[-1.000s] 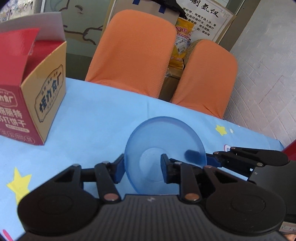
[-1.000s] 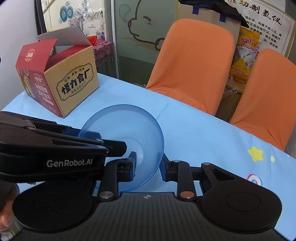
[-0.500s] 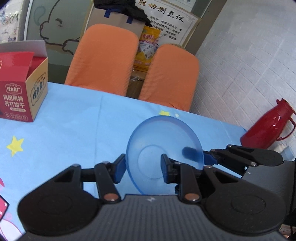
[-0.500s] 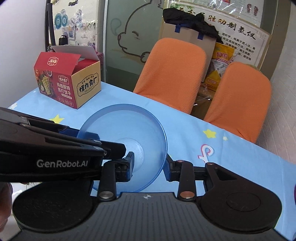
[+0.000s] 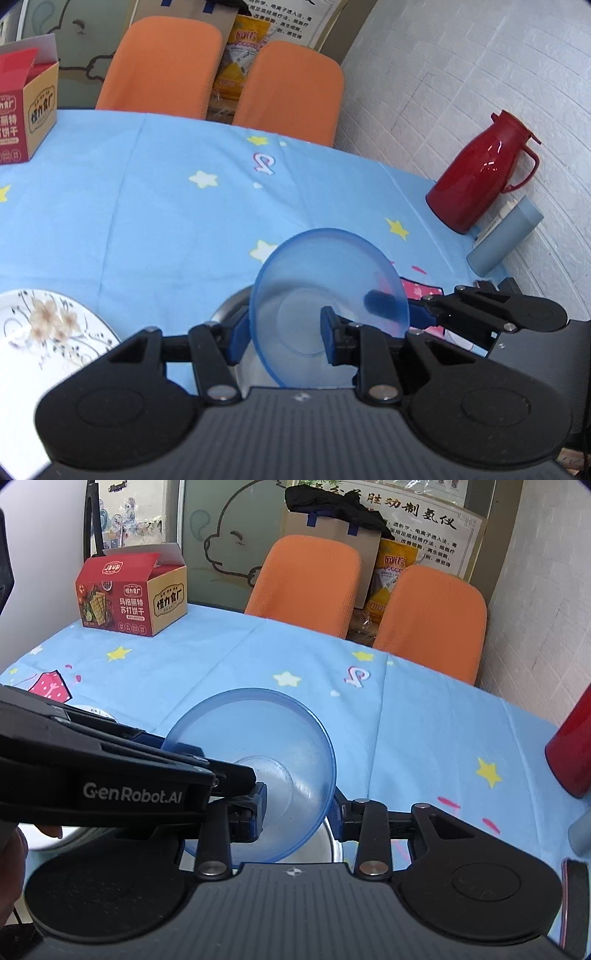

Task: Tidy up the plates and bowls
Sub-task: 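Lower the blue bowl into the white bowl and open the right tool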

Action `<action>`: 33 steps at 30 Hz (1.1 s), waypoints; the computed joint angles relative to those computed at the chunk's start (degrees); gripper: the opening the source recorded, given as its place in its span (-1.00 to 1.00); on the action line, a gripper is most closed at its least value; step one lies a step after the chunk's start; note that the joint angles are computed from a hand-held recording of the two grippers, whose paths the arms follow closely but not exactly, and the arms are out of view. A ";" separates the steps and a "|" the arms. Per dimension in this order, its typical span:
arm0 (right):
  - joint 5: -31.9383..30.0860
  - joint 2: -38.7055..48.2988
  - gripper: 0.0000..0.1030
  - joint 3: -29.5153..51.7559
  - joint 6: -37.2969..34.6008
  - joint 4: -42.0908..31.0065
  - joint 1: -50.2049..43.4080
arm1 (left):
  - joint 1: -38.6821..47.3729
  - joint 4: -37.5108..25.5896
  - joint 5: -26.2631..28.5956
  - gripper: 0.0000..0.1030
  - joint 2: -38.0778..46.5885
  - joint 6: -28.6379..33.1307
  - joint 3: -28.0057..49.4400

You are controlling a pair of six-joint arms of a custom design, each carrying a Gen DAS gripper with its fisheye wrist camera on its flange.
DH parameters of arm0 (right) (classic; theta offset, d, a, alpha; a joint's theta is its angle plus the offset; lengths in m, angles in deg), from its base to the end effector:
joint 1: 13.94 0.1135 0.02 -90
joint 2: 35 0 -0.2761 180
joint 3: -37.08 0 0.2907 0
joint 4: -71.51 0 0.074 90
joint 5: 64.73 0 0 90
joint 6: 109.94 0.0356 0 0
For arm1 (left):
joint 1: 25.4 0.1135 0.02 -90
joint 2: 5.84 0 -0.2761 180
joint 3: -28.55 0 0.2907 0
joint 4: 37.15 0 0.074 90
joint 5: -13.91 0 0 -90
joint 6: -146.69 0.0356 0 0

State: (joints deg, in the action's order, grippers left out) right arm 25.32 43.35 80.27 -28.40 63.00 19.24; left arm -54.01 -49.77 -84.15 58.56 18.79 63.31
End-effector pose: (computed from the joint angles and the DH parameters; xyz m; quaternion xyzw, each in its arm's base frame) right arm 0.2354 0.1539 0.1408 -0.3266 0.8594 0.0838 0.3843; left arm 0.2080 -0.1078 0.1453 -0.1022 0.9069 -0.1676 0.3728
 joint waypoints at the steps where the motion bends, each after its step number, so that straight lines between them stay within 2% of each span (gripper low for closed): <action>1: -0.11 -0.41 0.23 -1.24 0.31 0.63 0.10 | -0.78 0.19 -0.46 -0.54 0.46 -0.47 -0.23; 7: -0.60 -0.76 0.23 -5.00 1.08 4.28 -0.05 | -2.40 1.61 -0.92 -0.54 2.84 -1.14 -0.82; 13: -3.09 -1.69 0.14 -7.37 1.44 7.08 -1.45 | -2.60 3.31 -1.28 -0.54 3.92 -0.99 -1.38; 18: -3.45 -2.43 0.19 -8.49 1.90 8.19 -1.64 | -3.33 3.84 -2.03 -0.52 3.34 -0.84 -2.10; 20: -3.33 -3.13 0.32 -9.32 2.14 9.28 -2.02 | -3.40 3.92 -2.29 -0.45 2.30 -0.71 -2.64; 22: -2.35 -4.38 0.41 -10.44 2.53 10.72 -2.24 | -3.36 4.11 -2.38 -0.17 0.45 -0.91 -3.45; 23: -1.86 -4.97 0.49 -10.93 2.73 11.34 -2.39 | -3.43 3.69 -2.66 0.09 -0.58 -1.10 -3.65; 24: -2.04 -5.64 0.67 -11.37 2.98 11.86 -2.93 | -3.64 2.95 -3.44 0.17 -1.55 -1.49 -3.69; 27: -4.61 -7.31 0.95 -12.20 4.60 12.35 -5.27 | -3.44 1.95 -3.49 0.19 -4.34 -0.83 -4.14; 30: -5.49 -9.35 1.00 -13.71 6.14 12.92 -6.43 | -3.35 1.23 -3.97 0.25 -7.02 -1.12 -4.91; 33: -5.66 -12.42 1.00 -16.35 8.62 13.84 -6.71 | -3.50 0.47 -5.26 0.39 -10.31 -1.63 -6.32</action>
State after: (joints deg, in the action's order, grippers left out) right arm 19.66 30.93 63.91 -19.78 76.84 12.53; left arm -57.51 -49.29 -89.41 48.25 17.16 56.99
